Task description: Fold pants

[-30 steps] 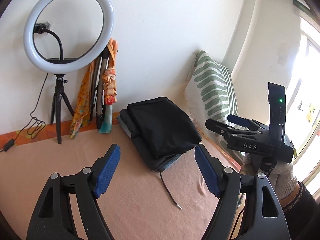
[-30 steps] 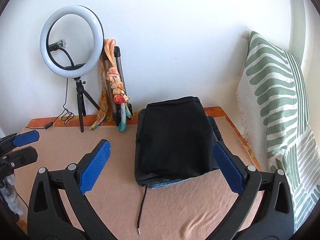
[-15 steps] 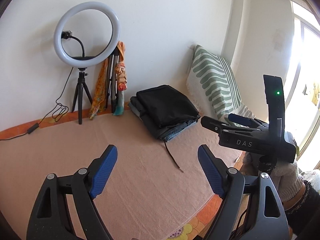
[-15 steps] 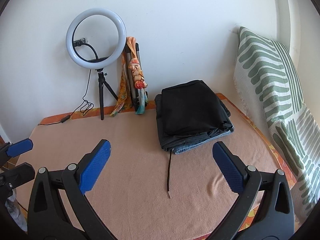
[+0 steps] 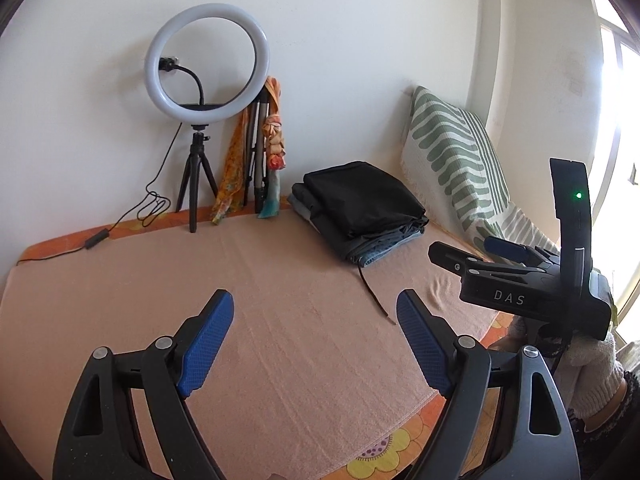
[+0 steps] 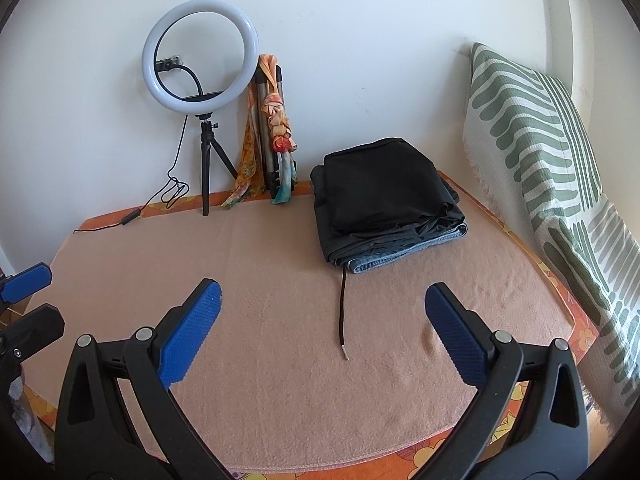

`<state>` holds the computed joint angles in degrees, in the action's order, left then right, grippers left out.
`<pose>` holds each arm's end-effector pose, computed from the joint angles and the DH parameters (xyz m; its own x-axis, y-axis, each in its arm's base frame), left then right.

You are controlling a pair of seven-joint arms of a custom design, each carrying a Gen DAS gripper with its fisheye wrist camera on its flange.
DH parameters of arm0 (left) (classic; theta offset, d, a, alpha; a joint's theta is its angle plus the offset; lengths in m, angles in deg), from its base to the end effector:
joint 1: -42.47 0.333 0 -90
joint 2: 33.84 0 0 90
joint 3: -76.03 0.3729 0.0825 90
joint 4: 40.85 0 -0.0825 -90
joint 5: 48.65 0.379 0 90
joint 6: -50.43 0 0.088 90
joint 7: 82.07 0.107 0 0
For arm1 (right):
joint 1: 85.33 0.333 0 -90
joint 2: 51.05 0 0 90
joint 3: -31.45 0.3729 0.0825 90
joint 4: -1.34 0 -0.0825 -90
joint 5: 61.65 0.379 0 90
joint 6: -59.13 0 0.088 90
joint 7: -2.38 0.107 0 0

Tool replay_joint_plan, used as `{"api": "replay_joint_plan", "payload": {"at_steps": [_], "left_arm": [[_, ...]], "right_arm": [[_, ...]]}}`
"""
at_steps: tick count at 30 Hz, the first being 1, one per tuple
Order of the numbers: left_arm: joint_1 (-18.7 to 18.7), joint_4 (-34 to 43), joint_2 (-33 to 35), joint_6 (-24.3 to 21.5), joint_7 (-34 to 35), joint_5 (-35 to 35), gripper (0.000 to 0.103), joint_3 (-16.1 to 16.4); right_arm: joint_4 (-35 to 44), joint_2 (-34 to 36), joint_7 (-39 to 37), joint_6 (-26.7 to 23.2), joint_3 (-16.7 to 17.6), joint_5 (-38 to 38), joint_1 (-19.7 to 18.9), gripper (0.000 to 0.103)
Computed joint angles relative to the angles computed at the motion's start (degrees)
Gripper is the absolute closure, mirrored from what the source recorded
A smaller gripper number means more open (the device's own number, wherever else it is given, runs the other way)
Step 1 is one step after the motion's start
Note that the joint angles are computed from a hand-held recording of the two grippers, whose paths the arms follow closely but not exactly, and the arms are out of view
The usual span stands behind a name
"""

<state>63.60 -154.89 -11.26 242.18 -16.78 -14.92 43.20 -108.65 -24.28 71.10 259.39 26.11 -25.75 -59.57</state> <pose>0.6435 -0.1413 0.4733 -0.3353 -0.9309 0.1449 -0.5295 0.0590 -0.8463 0.6583 0.1817 0.4287 0.0787 -0.9954 -0.0542 -0.4838 0.0094 -0.8751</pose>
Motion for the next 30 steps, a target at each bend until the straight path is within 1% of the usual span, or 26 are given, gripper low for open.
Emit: {"api": "replay_joint_plan", "payload": {"at_steps": [1, 2, 3, 4, 7, 9, 10, 12, 13, 14, 15, 16, 17, 18, 21, 23, 24, 26, 30], "left_arm": [[-0.78, -0.03, 0.07, 0.20, 0.10, -0.15, 0.017, 0.93], [-3.24, -0.10, -0.24, 0.49, 0.37, -0.67, 0.015, 3.71], [-6.00, -0.22, -0.62, 0.80, 0.78, -1.25, 0.013, 6.82], [-8.09, -0.40, -0.89, 0.99, 1.17, -1.67, 0.011, 9.18], [-10.68, -0.96, -1.20, 1.58, 1.05, -2.93, 0.010, 12.20], [-13.24, -1.34, -1.66, 1.83, 0.95, -4.18, 0.008, 15.11], [-15.43, -1.55, -1.94, 2.12, 1.25, -5.06, 0.008, 17.54], [-24.04, -2.43, -2.69, 3.83, 3.55, -9.02, 0.008, 26.78], [-27.16, -2.86, -2.86, 4.56, 5.00, -11.01, 0.008, 30.01], [-28.38, -3.23, -2.94, 5.14, 6.04, -12.27, 0.008, 31.24], [-27.63, -3.46, -2.94, 5.59, 6.35, -12.32, 0.006, 30.47], [-26.21, -3.55, -2.92, 5.73, 6.33, -12.01, 0.004, 28.99], [-25.48, -3.66, -2.94, 5.76, 6.37, -11.96, 0.001, 28.20], [-25.01, -3.79, -2.94, 5.97, 6.44, -11.98, 0.001, 27.70], [-26.14, -3.95, -3.09, 5.51, 7.64, -13.41, 0.001, 28.70], [-23.41, -3.31, -2.93, 3.76, 7.28, -11.82, 0.001, 25.82], [-23.75, -3.28, -2.98, 3.44, 7.41, -12.00, 0.001, 26.14], [-25.78, -3.45, -3.09, 3.55, 7.99, -13.31, 0.001, 28.19], [-25.53, -3.41, -3.15, 2.77, 7.92, -14.02, 0.001, 27.87]], "right_arm": [[-0.02, 0.09, 0.55, 0.26, 0.81, -0.35, -0.76, 0.000], [-0.01, 0.19, 1.09, 0.54, 1.52, -0.72, -1.45, 0.000], [0.08, 0.34, 1.38, 0.79, 1.62, -0.71, -1.55, 0.000], [0.18, 0.54, 1.36, 1.16, 1.27, -0.42, -1.18, 0.000], [0.44, 1.08, -0.53, 2.03, -1.08, 1.66, 1.39, 0.000], [0.66, 1.36, -1.68, 2.43, -1.61, 2.89, 2.15, 0.000], [0.68, 1.42, -1.98, 2.53, -1.35, 3.12, 2.01, 0.000], [0.63, 1.29, -2.23, 2.34, -0.67, 3.35, 1.47, 0.000], [0.47, 1.24, -2.26, 2.49, -0.30, 3.32, 1.21, 0.000], [0.28, 1.20, -2.28, 2.64, -0.02, 3.34, 1.03, 0.000], [0.07, 1.14, -2.28, 2.79, 0.30, 3.29, 0.81, 0.000], [-0.27, 1.01, -2.20, 3.01, 0.65, 3.22, 0.57, 0.000], [-0.45, 0.93, -1.99, 3.07, 1.16, 2.96, 0.11, 0.000], [-0.61, 0.88, -1.63, 3.08, 1.79, 2.48, -0.53, 0.000], [-1.00, 0.72, -0.95, 3.43, 2.33, 2.13, -1.04, 0.000], [-0.98, 0.78, -0.79, 3.55, 2.45, 1.81, -1.25, 0.000], [-1.00, 0.76, -0.70, 3.49, 2.55, 1.69, -1.34, 0.000], [-1.01, 0.74, -0.45, 3.46, 2.72, 1.37, -1.58, 0.000], [-0.93, 0.79, -0.31, 3.36, 2.72, 0.98, -1.71, 0.000]]}}
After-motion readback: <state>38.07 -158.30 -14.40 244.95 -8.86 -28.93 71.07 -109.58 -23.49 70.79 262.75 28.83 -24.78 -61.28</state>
